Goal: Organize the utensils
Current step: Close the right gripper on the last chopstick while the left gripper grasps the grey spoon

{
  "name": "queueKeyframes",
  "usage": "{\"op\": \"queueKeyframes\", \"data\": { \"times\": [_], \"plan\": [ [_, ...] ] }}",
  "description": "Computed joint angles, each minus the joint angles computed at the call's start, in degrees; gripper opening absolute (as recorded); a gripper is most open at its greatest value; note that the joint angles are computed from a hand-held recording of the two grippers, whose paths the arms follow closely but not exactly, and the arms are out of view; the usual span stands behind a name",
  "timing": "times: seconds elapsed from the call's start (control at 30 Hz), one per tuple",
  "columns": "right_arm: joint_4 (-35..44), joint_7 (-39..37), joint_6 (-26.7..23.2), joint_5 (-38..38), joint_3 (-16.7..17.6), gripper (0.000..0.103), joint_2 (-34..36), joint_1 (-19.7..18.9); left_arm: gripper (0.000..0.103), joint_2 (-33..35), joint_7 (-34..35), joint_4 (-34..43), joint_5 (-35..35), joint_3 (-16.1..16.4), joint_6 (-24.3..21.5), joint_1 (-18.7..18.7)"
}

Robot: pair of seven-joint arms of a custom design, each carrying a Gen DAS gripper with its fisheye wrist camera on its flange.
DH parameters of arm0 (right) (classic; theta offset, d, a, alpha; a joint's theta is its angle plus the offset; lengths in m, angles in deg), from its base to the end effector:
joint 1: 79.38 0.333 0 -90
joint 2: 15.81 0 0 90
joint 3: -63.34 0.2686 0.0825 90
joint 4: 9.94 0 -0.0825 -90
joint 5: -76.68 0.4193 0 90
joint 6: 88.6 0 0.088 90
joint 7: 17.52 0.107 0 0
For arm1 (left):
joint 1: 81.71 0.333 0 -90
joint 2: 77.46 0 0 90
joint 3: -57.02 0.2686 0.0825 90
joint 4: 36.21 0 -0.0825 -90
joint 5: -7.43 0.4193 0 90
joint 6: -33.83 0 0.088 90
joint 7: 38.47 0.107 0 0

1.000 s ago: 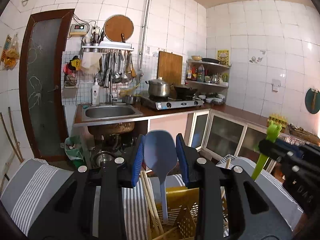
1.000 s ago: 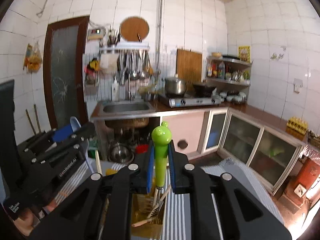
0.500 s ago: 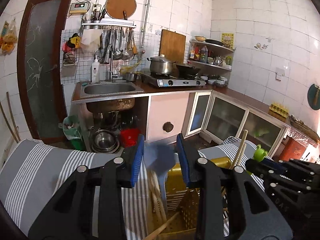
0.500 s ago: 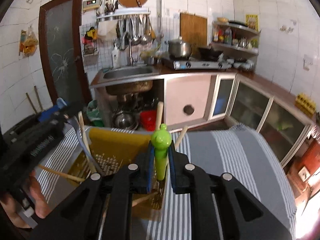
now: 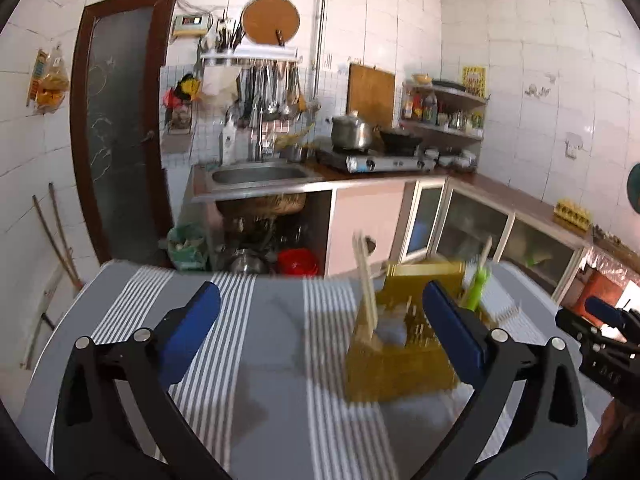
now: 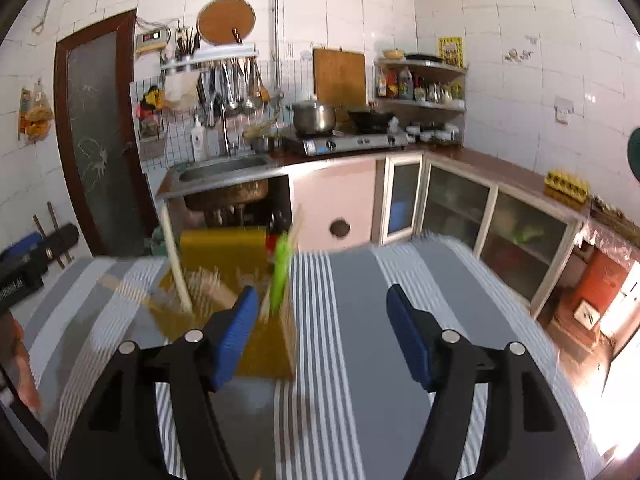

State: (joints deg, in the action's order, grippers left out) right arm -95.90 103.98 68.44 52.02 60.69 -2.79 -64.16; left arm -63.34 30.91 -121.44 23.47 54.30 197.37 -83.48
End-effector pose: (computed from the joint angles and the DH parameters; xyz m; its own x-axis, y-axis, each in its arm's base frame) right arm 0.6834 0.1730 0.6067 0.0047 -0.9992 -0.0386 -0.4925 0.0312 -0.8698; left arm 0.7039 -0.0659 0.6175 0.0326 -0.9976 0.0604 -0.4239 -0.0685 -0.9031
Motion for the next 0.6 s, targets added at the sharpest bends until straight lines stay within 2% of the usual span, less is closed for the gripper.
{"op": "queueKeyframes", "data": {
  "times": [0.13,0.3,0.53,0.6],
  "plan": [
    [-10.93,3.35,-0.35,-1.74,0.85,0.066,-5.93,0.58,0.098,-6.81,4.08,-11.54,-3.98,-1.46,-0.04,1.90],
    [-18.09,5.39,-3.12,-2.88,3.08,0.066,-8.74,0.41,0.098,-10.86,1.56,-20.21,-1.30,-1.12,0.06,2.38],
    [-19.26,7.31,-8.82,-2.82,4.66,0.065,-7.85,1.17,0.098,-12.26,3.94,-25.45,-3.36,-1.86,-1.93,3.45],
    [-18.36,6.80,-10.30,-1.30,5.04,0.054,-6.97,1.48,0.098,-12.31,5.90,-25.93,-4.52,-2.11,-2.27,3.50]
  ]
}}
